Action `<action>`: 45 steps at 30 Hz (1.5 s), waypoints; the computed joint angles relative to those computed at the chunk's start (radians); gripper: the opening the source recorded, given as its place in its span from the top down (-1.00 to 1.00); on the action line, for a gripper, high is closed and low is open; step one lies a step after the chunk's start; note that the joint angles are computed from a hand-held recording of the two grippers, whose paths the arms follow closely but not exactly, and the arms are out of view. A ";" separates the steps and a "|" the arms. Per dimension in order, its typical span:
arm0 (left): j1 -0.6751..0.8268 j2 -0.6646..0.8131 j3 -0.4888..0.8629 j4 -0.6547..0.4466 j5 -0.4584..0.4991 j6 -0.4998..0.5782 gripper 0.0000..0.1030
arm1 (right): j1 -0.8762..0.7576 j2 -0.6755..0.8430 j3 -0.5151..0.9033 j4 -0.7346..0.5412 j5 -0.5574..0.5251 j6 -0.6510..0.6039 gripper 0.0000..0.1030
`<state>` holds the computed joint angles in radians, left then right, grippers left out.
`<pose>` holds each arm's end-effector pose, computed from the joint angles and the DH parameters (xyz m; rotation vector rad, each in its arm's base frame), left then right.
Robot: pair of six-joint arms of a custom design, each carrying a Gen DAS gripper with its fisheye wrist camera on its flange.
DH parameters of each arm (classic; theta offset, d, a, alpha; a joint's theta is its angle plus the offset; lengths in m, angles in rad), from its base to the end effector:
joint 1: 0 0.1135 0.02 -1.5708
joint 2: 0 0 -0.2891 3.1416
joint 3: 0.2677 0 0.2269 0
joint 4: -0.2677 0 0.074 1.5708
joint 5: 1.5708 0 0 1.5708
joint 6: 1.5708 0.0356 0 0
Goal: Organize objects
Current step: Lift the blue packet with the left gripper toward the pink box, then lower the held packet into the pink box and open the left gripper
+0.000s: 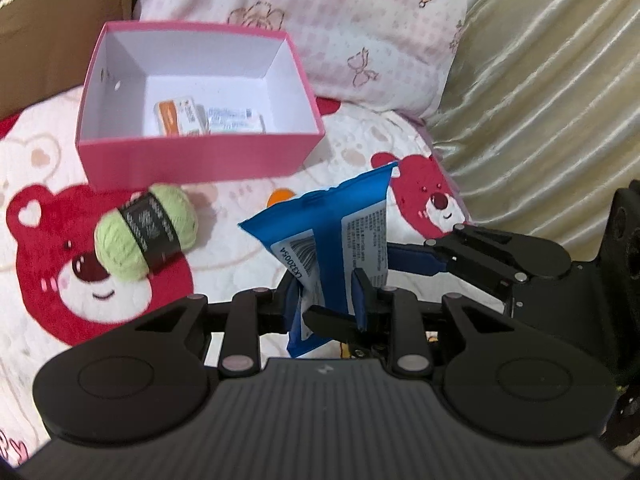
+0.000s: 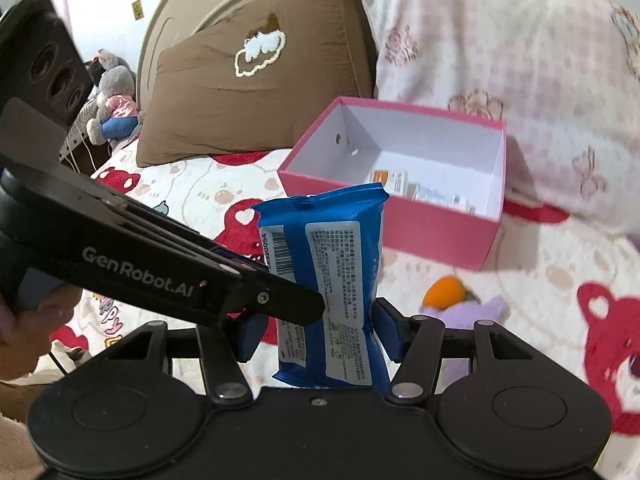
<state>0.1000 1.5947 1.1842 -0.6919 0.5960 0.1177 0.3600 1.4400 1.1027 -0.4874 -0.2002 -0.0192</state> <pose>0.2987 0.0099 0.2779 0.2078 2.5279 -0.7068 0.2620 0.1062 0.3044 -0.5472 2.3488 0.3985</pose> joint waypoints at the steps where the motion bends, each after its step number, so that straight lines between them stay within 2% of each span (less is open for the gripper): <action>1: 0.002 0.008 0.021 -0.007 0.004 -0.004 0.51 | 0.003 0.003 0.015 -0.003 0.011 -0.016 -0.22; 9: 0.033 0.132 0.218 -0.049 0.065 -0.097 0.50 | -0.012 0.066 0.162 -0.011 0.042 -0.144 -0.19; 18: 0.035 0.320 0.438 0.014 0.108 -0.282 0.50 | -0.042 0.261 0.403 -0.012 0.079 -0.335 -0.09; 23: 0.038 0.434 0.532 0.094 0.138 -0.404 0.50 | -0.079 0.424 0.623 -0.085 0.052 -0.451 -0.08; 30: 0.044 0.601 0.636 0.216 0.181 -0.500 0.50 | -0.103 0.637 0.905 -0.205 0.046 -0.564 -0.08; 32: 0.049 0.655 0.678 0.241 0.199 -0.533 0.50 | -0.105 0.683 0.949 -0.212 0.055 -0.603 -0.08; 35: 0.047 0.738 0.769 0.219 0.185 -0.553 0.50 | -0.110 0.791 1.097 -0.288 0.058 -0.612 -0.07; 38: 0.043 0.835 0.892 0.162 0.170 -0.559 0.50 | -0.100 0.889 1.215 -0.332 0.092 -0.633 0.02; 41: 0.045 0.914 0.971 0.166 0.178 -0.614 0.49 | -0.089 0.973 1.317 -0.362 0.131 -0.649 0.04; 45: 0.047 0.993 1.014 0.240 0.215 -0.735 0.49 | -0.086 1.100 1.522 -0.451 0.163 -0.675 0.08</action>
<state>0.1468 2.5875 2.1978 -0.4518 0.8109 -0.6169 0.2739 2.5404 2.6250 -0.9383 -0.0367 -0.6942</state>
